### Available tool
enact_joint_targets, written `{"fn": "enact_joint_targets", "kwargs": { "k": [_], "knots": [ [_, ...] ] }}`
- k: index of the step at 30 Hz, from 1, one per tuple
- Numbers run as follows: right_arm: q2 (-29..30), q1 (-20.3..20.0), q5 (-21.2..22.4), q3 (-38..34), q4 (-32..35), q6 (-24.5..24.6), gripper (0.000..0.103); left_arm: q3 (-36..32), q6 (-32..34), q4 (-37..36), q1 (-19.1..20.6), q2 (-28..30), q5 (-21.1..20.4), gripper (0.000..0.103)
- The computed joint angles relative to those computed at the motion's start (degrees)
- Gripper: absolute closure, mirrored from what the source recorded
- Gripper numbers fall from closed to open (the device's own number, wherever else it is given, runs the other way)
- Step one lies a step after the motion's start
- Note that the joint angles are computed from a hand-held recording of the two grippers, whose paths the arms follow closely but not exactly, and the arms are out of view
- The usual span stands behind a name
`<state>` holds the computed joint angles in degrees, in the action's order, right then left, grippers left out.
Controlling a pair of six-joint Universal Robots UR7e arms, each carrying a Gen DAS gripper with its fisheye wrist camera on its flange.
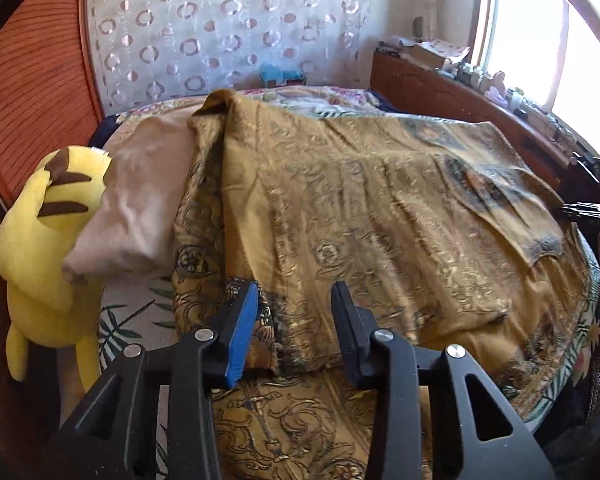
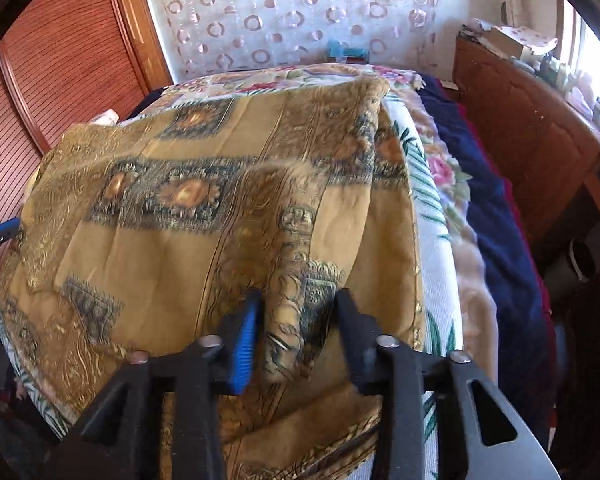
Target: Fold small clothes
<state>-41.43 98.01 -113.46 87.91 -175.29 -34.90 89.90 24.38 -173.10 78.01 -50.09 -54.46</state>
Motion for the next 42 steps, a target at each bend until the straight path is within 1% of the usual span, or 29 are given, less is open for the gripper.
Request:
{"fn": "enact_joint_targets", "kwargs": {
  "k": [2, 3, 5, 6, 9, 10, 11, 13, 16, 18, 19, 20, 26, 30, 35, 37, 40, 41, 42],
  "knots": [
    [0.1, -0.1, 1.0, -0.1, -0.1, -1.0, 0.094, -0.4, 0.4, 0.0, 0.1, 0.5, 1.0, 0.063],
    [-0.3, -0.1, 1.8, 0.3, -0.3, -1.1, 0.096, -0.6, 0.5, 0.1, 0.1, 0.7, 1.6, 0.063],
    [-0.1, 0.0, 1.7, 0.9, -2.6, -2.5, 0.097, -0.9, -0.1, 0.2, 0.3, 0.9, 2.6, 0.063],
    [0.0, 0.0, 1.5, 1.8, -4.3, -3.5, 0.097, -0.8, -0.7, 0.4, 0.5, 0.8, 2.5, 0.063],
    [-0.1, 0.3, 1.1, 2.8, -6.1, -4.7, 0.098, 0.3, -1.2, -1.2, 1.0, 0.1, 1.4, 0.063],
    [0.0, 0.3, 0.9, 2.9, -6.4, -4.9, 0.098, 0.4, -1.2, -1.4, 1.1, 0.1, 1.4, 0.057],
    [0.0, 0.3, 0.8, 3.2, -6.7, -5.1, 0.098, 0.5, -1.0, -2.2, 1.1, 0.2, 2.1, 0.054],
    [0.5, 0.2, 0.3, 3.1, -6.8, -5.2, 0.098, 0.6, -0.5, -3.0, 1.2, 0.5, 2.9, 0.054],
    [1.5, 0.7, -0.5, 2.4, -6.8, -4.5, 0.098, 0.6, -1.1, -2.5, 1.6, 0.2, 1.7, 0.054],
    [2.0, 0.8, -0.7, 1.9, -6.7, -4.2, 0.098, 0.9, -0.8, -2.4, 1.7, -0.2, 0.4, 0.071],
    [2.1, 0.9, -0.7, 1.8, -6.9, -4.2, 0.098, 1.4, -0.6, -2.2, 1.7, -0.5, -0.4, 0.093],
    [2.0, 0.9, -0.6, 2.0, -7.2, -4.2, 0.098, 1.7, -0.6, -2.7, 1.6, -0.7, -0.5, 0.1],
    [-0.5, 1.1, 3.0, 5.5, -11.4, -4.9, 0.099, 7.6, -1.1, -7.1, -0.1, -5.3, -4.5, 0.101],
    [-3.2, 1.6, 4.4, 9.5, -13.7, -5.4, 0.099, 11.0, -1.6, -8.4, -1.3, -8.4, -5.7, 0.101],
    [-6.8, 2.1, 3.9, 14.9, -14.9, -4.7, 0.099, 13.8, -3.1, -8.9, -1.4, -10.7, -4.9, 0.101],
    [-8.2, 1.7, 4.2, 16.7, -14.4, -3.6, 0.099, 14.3, -2.9, -8.9, -1.3, -10.6, -3.8, 0.101],
    [-8.7, 1.0, 4.3, 18.0, -14.8, -3.5, 0.099, 13.7, -2.9, -7.2, -0.8, -9.4, -2.0, 0.1],
    [-8.2, 1.0, 3.8, 17.4, -14.6, -3.3, 0.098, 13.6, -3.3, -6.6, -0.6, -9.3, -1.8, 0.098],
    [-7.9, 1.0, 3.5, 17.1, -14.5, -3.1, 0.094, 13.6, -3.4, -6.5, -0.5, -9.1, -1.4, 0.094]
  ]
}}
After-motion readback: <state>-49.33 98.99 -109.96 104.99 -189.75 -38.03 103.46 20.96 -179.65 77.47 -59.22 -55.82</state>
